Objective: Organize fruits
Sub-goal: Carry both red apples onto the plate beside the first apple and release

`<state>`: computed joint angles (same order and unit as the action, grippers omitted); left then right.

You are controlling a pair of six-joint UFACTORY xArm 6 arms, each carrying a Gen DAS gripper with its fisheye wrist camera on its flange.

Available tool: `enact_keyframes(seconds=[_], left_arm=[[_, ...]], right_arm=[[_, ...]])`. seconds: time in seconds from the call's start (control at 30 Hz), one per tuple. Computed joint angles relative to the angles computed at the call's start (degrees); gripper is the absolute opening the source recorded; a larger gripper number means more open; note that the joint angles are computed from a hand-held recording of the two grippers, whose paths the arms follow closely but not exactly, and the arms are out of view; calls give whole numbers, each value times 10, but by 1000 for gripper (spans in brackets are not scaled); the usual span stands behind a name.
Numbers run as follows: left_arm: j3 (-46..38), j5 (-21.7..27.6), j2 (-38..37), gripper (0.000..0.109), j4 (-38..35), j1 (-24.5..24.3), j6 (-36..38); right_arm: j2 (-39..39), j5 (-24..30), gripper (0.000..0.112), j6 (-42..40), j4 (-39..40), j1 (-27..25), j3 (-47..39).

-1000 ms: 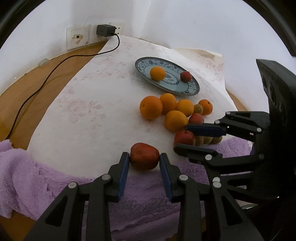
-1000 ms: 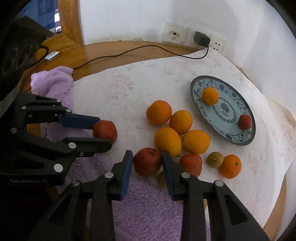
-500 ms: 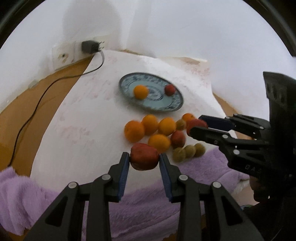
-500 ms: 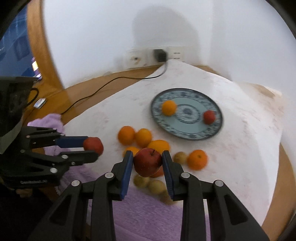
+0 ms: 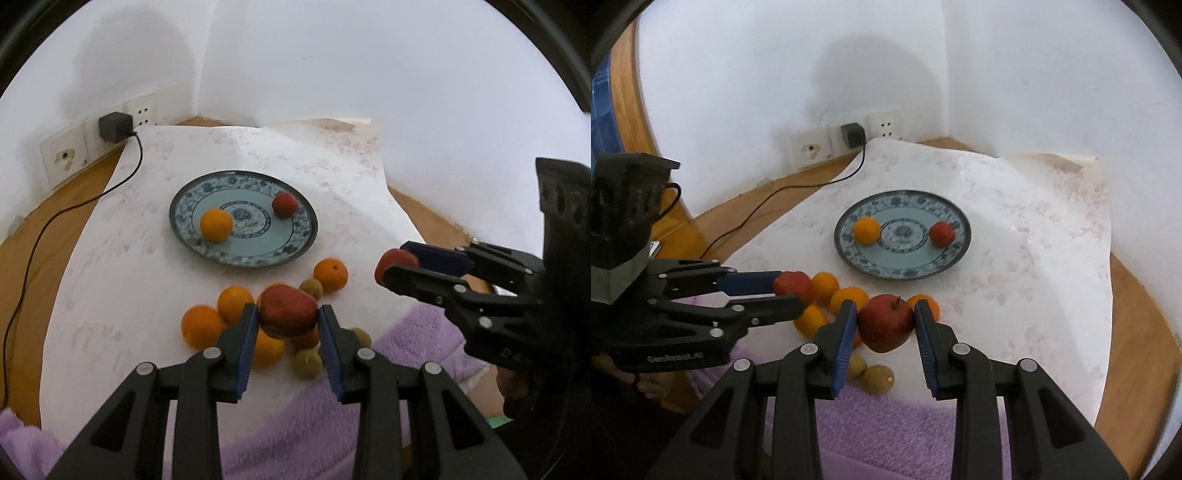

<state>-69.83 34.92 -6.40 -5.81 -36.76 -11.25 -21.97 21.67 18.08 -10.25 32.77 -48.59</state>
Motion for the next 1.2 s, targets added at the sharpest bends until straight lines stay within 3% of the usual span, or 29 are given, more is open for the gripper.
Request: enact_keyframes(seconds=[0.37,0.6,0.77,0.93,1.07,1.2], left_arm=[[-177,40,144,34,-31,23,46],[-289,96,242,35,-145,53,80],[-400,160,318,35,-120,54,65],[-501,234,384,35,-95,60,13],[-529,260,409,34,-136,76,-9],[-515,241,402,35,-141,76,-15]], right_arm=[[95,-24,33,-38,65,-39,-66],[185,-37,33,-112,118,-64,-134],[225,-35,33,-148,146,-70,-162],[243,-42,33,-127,114,-71,-174],[252,-55,33,-126,90,-73,-177],[261,-54,33,-133,92,-74,-186]])
